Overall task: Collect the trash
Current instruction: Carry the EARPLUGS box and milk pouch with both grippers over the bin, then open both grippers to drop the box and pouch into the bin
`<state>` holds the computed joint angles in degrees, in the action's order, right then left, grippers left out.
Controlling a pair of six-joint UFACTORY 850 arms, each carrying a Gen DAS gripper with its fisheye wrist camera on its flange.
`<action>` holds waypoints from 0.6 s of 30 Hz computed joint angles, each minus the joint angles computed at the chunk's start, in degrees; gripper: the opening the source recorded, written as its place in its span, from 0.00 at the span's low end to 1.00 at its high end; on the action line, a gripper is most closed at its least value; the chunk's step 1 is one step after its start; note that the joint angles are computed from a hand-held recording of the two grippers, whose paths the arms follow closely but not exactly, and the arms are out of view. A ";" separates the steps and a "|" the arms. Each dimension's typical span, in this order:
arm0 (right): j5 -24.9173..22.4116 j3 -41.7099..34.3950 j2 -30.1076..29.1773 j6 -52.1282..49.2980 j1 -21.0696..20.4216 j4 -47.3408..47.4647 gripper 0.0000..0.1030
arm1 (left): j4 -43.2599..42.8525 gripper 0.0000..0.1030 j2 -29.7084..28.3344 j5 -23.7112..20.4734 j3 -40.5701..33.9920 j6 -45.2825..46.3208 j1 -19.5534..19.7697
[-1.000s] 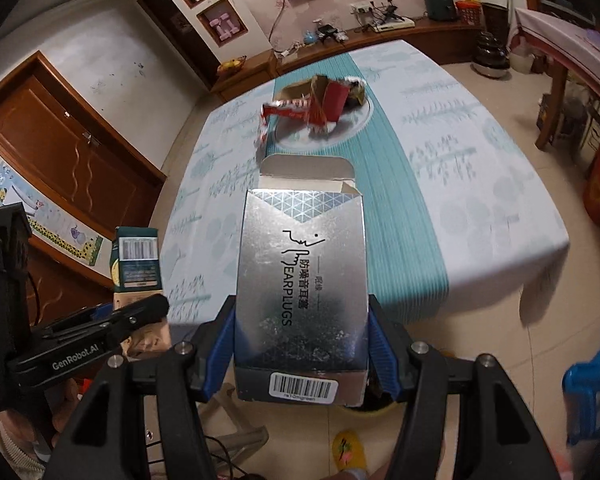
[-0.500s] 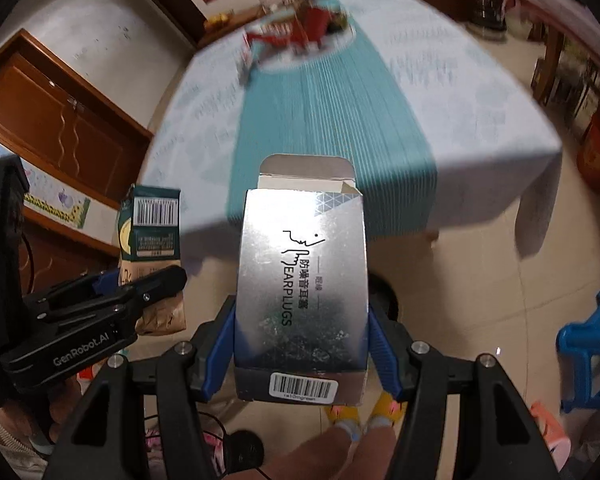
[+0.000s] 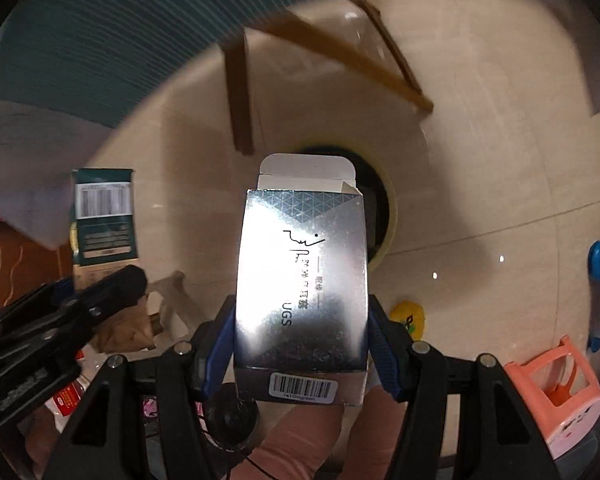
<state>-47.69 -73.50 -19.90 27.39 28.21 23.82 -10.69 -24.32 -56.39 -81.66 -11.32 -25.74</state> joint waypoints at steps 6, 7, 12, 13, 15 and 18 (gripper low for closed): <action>5.23 1.49 -6.35 -3.29 -1.25 3.54 0.59 | -3.42 0.42 -5.92 4.96 0.25 3.26 0.96; 6.17 1.75 -7.41 -3.61 -1.52 4.10 0.59 | -3.76 0.42 -6.97 5.95 0.29 3.71 1.09; 8.89 0.56 -12.27 -5.85 -2.23 5.60 0.59 | -3.26 0.45 -11.74 7.69 -1.39 4.24 1.45; 9.30 0.19 -13.24 -6.92 -2.28 6.12 0.59 | -2.93 0.51 -12.41 7.91 -1.53 4.06 1.57; 9.73 -0.38 -14.45 -8.85 -2.33 7.39 0.61 | -2.66 0.64 -12.92 8.49 -1.18 3.92 1.94; 10.88 -1.02 -15.83 -12.34 -2.55 10.26 0.63 | -2.40 0.78 -13.51 8.97 -0.92 3.82 2.50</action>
<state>-36.81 -74.52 -35.72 15.05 25.66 34.08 -13.09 -37.83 -47.41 -82.58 -7.50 -23.24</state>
